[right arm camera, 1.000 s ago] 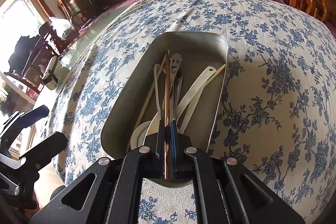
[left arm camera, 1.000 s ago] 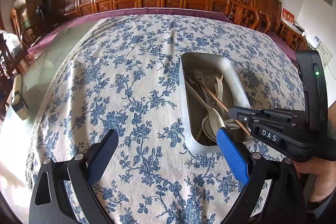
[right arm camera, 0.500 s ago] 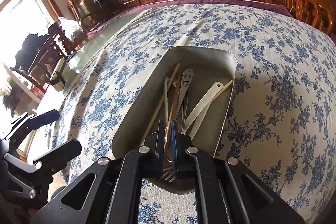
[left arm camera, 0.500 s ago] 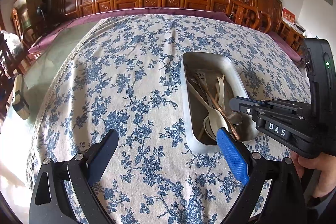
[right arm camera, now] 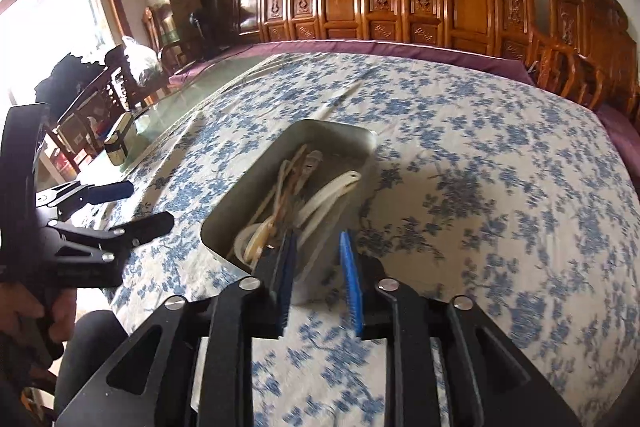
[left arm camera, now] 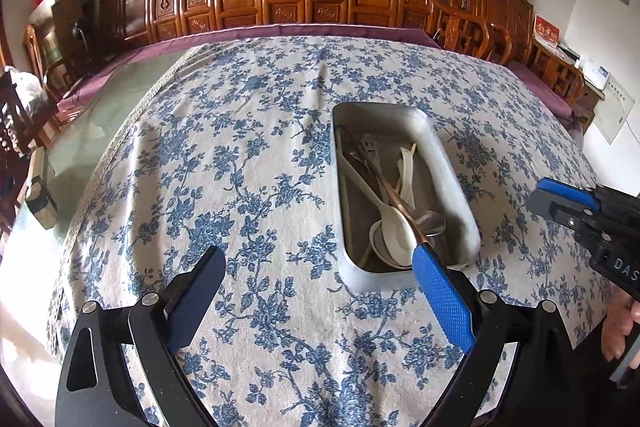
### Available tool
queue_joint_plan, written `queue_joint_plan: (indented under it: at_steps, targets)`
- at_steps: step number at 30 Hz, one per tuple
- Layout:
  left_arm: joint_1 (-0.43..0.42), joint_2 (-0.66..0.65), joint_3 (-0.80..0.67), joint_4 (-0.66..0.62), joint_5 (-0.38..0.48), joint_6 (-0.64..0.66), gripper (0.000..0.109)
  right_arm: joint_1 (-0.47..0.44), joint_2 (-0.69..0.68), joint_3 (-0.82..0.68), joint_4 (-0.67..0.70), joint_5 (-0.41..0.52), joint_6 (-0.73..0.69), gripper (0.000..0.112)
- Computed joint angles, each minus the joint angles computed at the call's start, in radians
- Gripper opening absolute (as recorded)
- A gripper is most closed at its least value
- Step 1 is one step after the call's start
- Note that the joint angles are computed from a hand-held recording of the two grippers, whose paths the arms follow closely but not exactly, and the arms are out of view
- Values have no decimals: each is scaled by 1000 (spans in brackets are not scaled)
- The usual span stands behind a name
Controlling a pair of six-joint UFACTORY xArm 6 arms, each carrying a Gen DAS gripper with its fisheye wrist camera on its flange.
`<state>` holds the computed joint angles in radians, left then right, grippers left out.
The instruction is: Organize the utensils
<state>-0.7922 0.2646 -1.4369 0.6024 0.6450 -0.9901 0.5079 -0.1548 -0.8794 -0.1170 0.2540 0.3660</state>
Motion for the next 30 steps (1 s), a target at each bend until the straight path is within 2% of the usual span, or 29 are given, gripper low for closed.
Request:
queue_joint_plan:
  at_steps: [3,5,7,9,11,14,19,30]
  targets:
    - [-18,1,-13,33,4,-36,91,-33,-84,76,-59,-2,58,41]
    - [-32,5,-28,53,10,-54,91,-51,-129,112,-127,5,118,57]
    - [-49,13,-49,63,24,-65,95,-75,-182,149,-221,21,197,66]
    - [-69,25,-77,79,44,-80,95,-87,-223,175,-276,38,246,72]
    - [-89,39,-108,91,71,-91,95,-102,-276,206,-330,55,293,85]
    - [-115,53,-142,92,93,-102,95,-117,-338,238,-399,68,352,97]
    - [-155,67,-196,94,110,-122,95,-112,-452,278,-482,139,425,100]
    - [-254,76,-300,155,220,-159,95,-88,-664,331,-487,248,468,100]
